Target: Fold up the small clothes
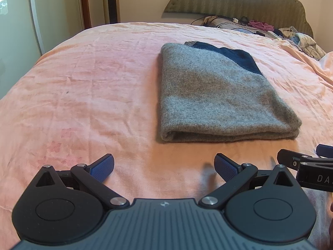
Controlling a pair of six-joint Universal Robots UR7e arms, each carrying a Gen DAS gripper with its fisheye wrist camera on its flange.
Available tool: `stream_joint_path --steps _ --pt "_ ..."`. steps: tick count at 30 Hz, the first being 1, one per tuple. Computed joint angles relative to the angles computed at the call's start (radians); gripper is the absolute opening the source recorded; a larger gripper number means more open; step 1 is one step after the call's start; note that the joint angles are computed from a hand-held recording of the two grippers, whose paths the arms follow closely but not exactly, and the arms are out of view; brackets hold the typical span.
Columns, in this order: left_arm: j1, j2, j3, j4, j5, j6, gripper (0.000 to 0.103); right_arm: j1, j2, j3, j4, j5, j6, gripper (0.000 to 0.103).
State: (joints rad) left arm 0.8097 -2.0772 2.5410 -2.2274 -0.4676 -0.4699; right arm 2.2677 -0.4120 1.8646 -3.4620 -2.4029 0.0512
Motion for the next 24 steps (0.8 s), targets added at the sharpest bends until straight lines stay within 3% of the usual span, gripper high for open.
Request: stream_joint_path --steps 24 --pt "0.005 -0.003 -0.003 0.020 -0.013 -0.015 0.103 0.002 0.001 0.000 0.007 0.000 0.005 0.103"
